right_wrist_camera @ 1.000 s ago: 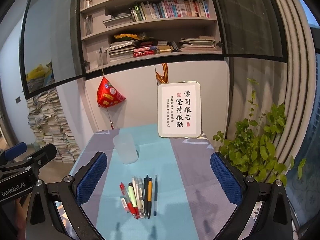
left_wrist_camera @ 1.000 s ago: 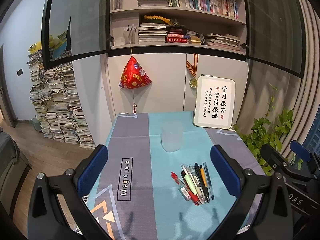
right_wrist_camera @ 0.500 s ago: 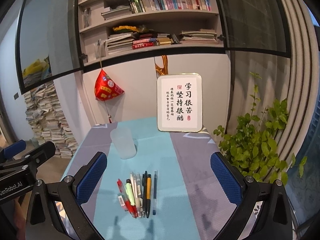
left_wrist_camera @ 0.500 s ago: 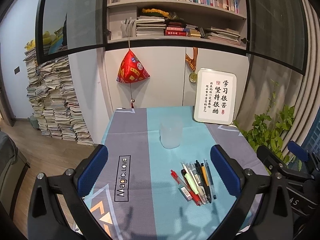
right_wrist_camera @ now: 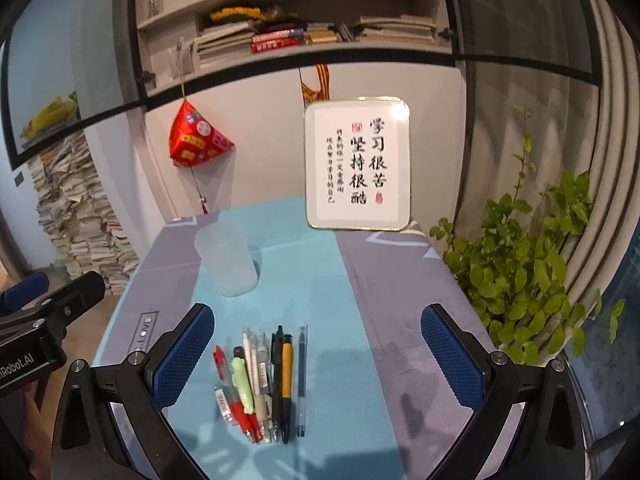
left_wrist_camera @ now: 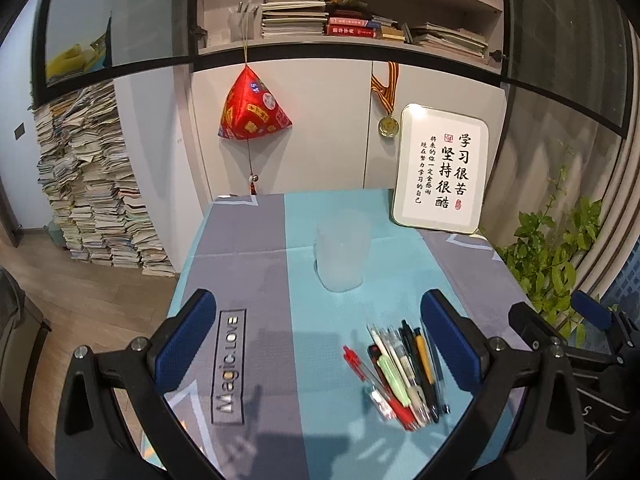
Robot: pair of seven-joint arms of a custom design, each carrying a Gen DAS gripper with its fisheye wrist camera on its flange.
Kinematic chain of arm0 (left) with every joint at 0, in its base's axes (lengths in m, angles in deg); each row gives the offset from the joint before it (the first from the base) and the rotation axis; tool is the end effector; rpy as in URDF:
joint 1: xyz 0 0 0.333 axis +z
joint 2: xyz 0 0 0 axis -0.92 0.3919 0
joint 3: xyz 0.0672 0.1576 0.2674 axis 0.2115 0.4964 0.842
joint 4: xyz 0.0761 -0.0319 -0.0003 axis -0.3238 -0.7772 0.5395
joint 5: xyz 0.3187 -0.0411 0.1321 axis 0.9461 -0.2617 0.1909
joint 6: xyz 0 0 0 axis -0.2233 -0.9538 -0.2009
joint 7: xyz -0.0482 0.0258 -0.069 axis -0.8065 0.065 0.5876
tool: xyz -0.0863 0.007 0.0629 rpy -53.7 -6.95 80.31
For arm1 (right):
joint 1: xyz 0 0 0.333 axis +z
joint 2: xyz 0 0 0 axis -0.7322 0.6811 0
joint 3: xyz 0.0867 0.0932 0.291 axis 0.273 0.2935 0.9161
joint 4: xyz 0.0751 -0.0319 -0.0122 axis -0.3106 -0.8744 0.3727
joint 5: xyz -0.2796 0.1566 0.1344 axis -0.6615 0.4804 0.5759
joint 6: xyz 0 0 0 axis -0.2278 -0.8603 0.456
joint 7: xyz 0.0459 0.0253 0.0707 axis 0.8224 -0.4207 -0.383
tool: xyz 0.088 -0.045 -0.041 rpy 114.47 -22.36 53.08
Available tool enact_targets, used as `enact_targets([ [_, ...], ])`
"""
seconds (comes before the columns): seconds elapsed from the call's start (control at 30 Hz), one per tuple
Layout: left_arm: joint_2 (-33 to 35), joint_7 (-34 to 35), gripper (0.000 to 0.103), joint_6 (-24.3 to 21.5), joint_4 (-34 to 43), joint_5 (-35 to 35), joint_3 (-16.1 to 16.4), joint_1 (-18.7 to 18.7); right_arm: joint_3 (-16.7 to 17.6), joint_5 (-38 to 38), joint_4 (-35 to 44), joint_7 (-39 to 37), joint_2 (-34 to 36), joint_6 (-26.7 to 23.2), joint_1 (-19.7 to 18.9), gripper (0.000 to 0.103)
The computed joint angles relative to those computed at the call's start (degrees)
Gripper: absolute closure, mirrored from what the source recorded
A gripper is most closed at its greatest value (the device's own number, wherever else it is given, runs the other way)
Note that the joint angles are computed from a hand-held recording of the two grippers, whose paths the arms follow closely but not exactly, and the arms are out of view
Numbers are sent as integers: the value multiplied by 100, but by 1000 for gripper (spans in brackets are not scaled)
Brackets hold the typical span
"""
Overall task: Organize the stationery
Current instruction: 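Move the left gripper to the frosted cup and grasp its rim, then grasp the blue gel pen from the pile with the right gripper while left holds cup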
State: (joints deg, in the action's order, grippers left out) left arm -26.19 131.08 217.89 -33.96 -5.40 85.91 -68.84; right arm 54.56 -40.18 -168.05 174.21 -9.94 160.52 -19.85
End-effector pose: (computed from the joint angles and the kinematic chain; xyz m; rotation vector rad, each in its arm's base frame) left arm 0.5802 -0.0989 0.5509 -1.6613 1.6086 -0.8393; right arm 0.5870 0.1994 0.5186 -1.5878 1.6066 -0.7068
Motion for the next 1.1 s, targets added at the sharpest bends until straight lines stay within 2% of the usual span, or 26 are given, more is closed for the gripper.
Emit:
enact_targets([
  [0.27, 963, 900, 1, 74, 908, -667, -62, 75, 588, 1332, 540, -1197, 527, -397, -492, 0],
  [0.37, 1404, 1458, 2, -108, 1358, -1084, -189, 126, 705, 1837, 820, -1665, 762, -600, -585, 0],
  [0.47, 1907, 2215, 2, -430, 1935, -1751, -527, 308, 718, 2219, 1067, -1957, 979, -750, -616, 0],
  [0.63, 2523, 2769, 2, -814, 2759, -2376, -614, 229, 754, 2721, 1459, -2331, 1319, -963, -686, 0],
  [0.7, 2746, 2808, 2, -925, 3092, -2404, -488, 69, 756, 2860, 1566, -2441, 1414, -1006, -696, 0],
  [0.83, 3346, 2413, 2, -1486, 4110, -2002, 106, -517, 808, 3148, 1785, -2653, 1599, -1067, -773, 0],
  [0.9, 3628, 2253, 4, -1756, 4588, -1889, 236, -632, 816, 3254, 1856, -2734, 1660, -1086, -791, 0],
  [0.97, 3935, 2242, 22, -2129, 5135, -1938, 189, -631, 835, 3333, 1914, -2834, 1707, -1123, -809, 0],
  [1.03, 4170, 2239, 30, -2496, 5581, -1973, 184, -647, 899, 3428, 1982, -2979, 1745, -1198, -855, 0],
  [1.1, 4163, 2311, 31, -2429, 5553, -2017, 98, -571, 886, 3465, 1993, -3055, 1760, -1214, -848, 0],
])
